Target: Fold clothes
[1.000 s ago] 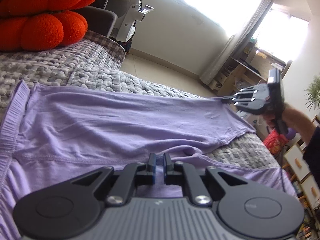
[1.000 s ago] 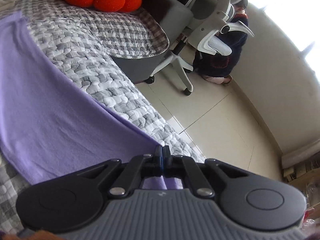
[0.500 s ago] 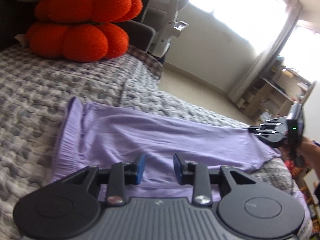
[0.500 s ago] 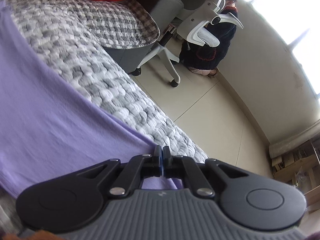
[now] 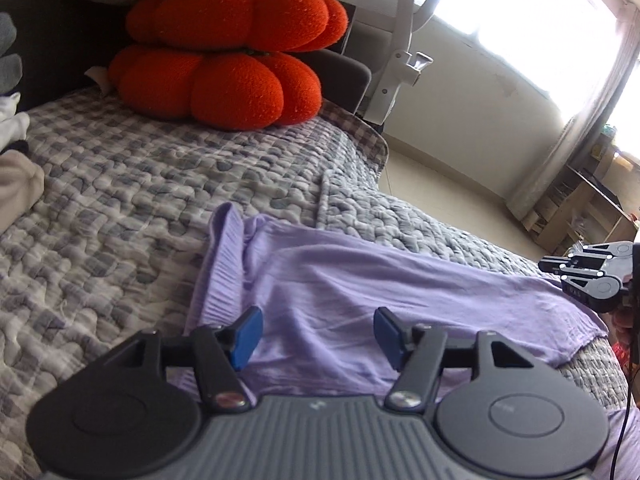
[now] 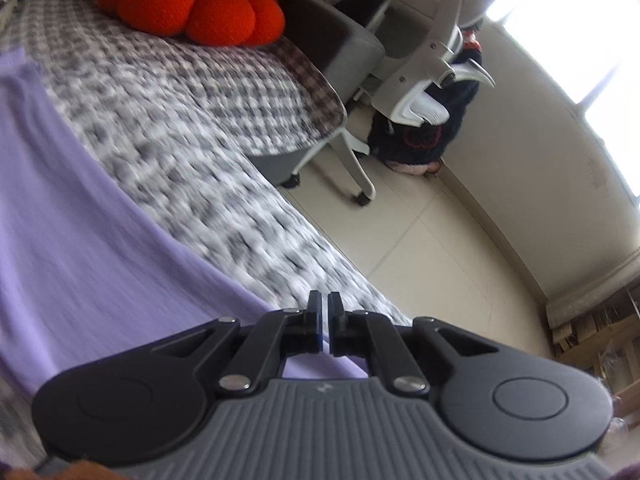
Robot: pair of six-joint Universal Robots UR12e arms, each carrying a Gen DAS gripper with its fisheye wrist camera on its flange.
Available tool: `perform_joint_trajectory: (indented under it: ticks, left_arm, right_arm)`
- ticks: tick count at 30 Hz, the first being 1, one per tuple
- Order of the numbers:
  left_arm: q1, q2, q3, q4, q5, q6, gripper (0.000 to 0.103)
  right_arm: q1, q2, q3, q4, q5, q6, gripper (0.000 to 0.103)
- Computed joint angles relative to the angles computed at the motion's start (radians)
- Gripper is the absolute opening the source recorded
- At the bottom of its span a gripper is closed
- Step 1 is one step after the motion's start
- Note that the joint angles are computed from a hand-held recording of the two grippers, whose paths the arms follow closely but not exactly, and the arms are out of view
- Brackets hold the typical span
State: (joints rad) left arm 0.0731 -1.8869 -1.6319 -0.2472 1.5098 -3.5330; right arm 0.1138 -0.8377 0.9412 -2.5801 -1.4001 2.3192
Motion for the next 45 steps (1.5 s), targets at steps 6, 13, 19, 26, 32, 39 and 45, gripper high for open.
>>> perform_joint_trajectory:
  ticks: [6,13,19,26,32,39,45]
  left_arm:
    - [-0.001,-0.001,0.004,-0.021,0.026,-0.003,0.063]
    - [-0.007,-0.001,0.006,-0.019,0.046,-0.001,0.063]
    - [-0.020,-0.003,0.015,-0.029,0.087,0.026,0.063]
    - [-0.021,-0.002,0.016,-0.037,0.094,0.025,0.063]
    - [-0.028,-0.005,0.021,-0.044,0.103,0.036,0.063]
    - [-0.031,-0.006,0.023,-0.047,0.110,0.039,0.063]
    - [-0.039,-0.007,0.026,-0.046,0.137,0.056,0.063]
  right_arm:
    - [0.013,-0.013,-0.007,0.090,0.168,-0.012,0.010]
    - [0.044,-0.005,-0.029,0.215,0.217,-0.077,0.029]
    - [0.054,-0.016,0.004,0.155,0.189,-0.116,0.005]
    - [0.058,-0.025,0.038,0.022,0.156,-0.084,0.004]
    - [0.057,-0.017,0.007,0.078,0.158,-0.055,0.008]
    - [0.060,-0.021,-0.014,0.248,0.231,-0.075,0.041]
    - [0.066,-0.025,0.003,0.210,0.218,-0.081,0.001]
